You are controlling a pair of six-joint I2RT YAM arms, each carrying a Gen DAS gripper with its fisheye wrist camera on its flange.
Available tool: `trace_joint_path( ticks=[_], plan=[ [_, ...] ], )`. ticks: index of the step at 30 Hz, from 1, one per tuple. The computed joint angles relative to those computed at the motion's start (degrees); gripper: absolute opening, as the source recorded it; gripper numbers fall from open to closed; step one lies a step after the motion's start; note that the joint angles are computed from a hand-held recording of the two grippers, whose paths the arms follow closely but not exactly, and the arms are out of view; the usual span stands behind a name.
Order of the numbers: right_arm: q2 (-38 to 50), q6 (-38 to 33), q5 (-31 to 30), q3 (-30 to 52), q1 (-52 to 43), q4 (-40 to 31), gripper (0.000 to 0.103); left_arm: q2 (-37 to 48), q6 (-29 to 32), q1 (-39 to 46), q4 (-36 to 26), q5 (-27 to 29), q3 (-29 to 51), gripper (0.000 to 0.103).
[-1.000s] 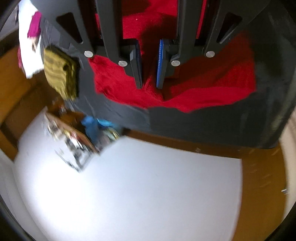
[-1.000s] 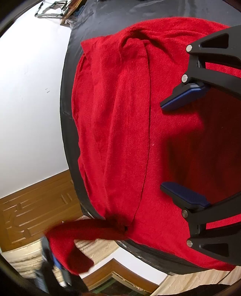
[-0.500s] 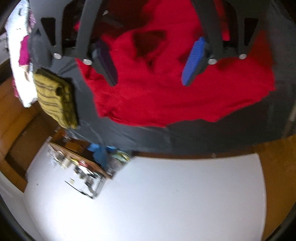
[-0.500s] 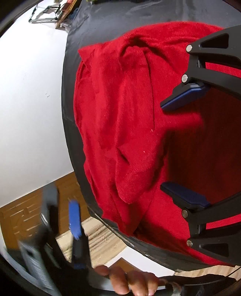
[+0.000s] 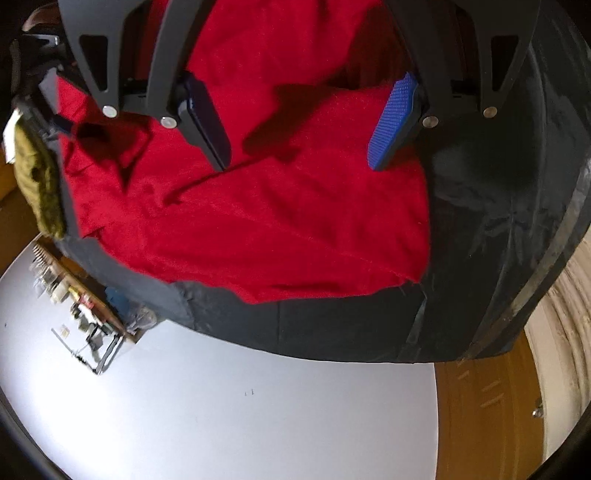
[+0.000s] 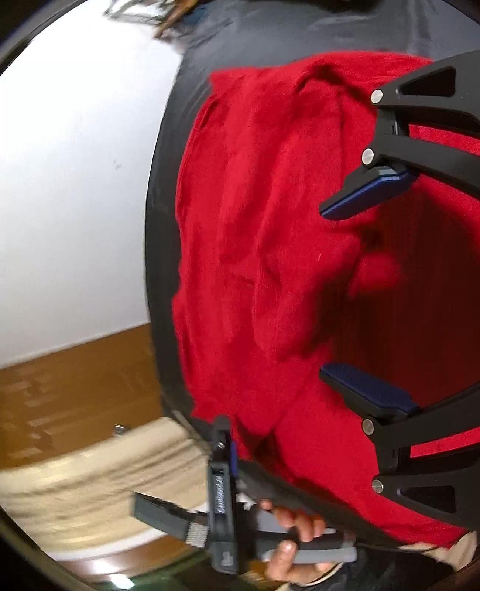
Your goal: Fold clothes
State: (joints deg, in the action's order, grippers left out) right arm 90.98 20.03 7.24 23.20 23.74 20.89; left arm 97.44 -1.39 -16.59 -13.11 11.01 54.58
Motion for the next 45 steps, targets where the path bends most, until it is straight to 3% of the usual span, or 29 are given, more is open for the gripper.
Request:
trace_joint_path(
  ticks=[3,6,9,11,16,20,23,26,29,34,39,42,45],
  plan=[
    [3.9,-2.0,4.5,5.8,0.3,-5.8,0.081,1.3,0.6,-0.4,1.8,-0.6,-0.5,0.080],
    [4.2,-0.8,6.7,7.1,-6.3,-7.9,0.081,2.4,1.0,0.1,2.5,-0.1,-0.6,0.080],
    [0.9,3.8,15.2,5.0,-14.7,-9.2,0.081,3.6,1.6,1.7,2.6,1.9,-0.2,0.080],
    [-4.4,4.0,13.5,0.9,-20.5,-8.0,0.081,4.1,1.4,2.7,1.9,3.4,0.5,0.080],
    [-10.1,0.5,7.0,-3.0,-22.2,-6.6,0.081,3.7,0.6,4.6,-0.5,6.3,2.7,0.080],
    [-7.2,1.3,3.4,-0.8,-16.8,-4.3,0.081,4.1,-0.4,4.9,-1.2,4.3,4.3,0.080],
    [-0.1,-0.5,4.9,4.7,-11.0,-4.5,0.081,5.7,-1.1,4.9,-1.8,3.3,5.8,0.080],
    [10.8,-3.5,8.5,13.6,-6.8,-9.5,0.081,7.1,-0.7,4.9,-2.3,3.1,6.4,0.080],
    [15.7,-3.7,11.6,15.8,-6.5,-11.7,0.081,7.5,-0.1,5.2,-0.9,2.9,5.3,0.080],
    [6.7,0.0,13.8,6.5,-13.2,-9.9,0.081,7.9,0.1,6.5,-0.3,4.5,5.1,0.080],
    [-7.5,0.2,13.7,-2.7,-18.5,-10.1,0.081,8.0,-0.7,8.1,-0.9,6.4,5.4,0.080],
    [-13.7,-0.9,8.7,-4.8,-21.6,-9.4,0.081,7.8,-1.2,9.1,-2.0,6.7,6.0,0.080],
    [-13.7,-2.5,-1.3,-4.8,-25.5,-7.0,0.081,7.3,-1.0,10.3,-2.6,5.9,6.2,0.080]
  ],
)
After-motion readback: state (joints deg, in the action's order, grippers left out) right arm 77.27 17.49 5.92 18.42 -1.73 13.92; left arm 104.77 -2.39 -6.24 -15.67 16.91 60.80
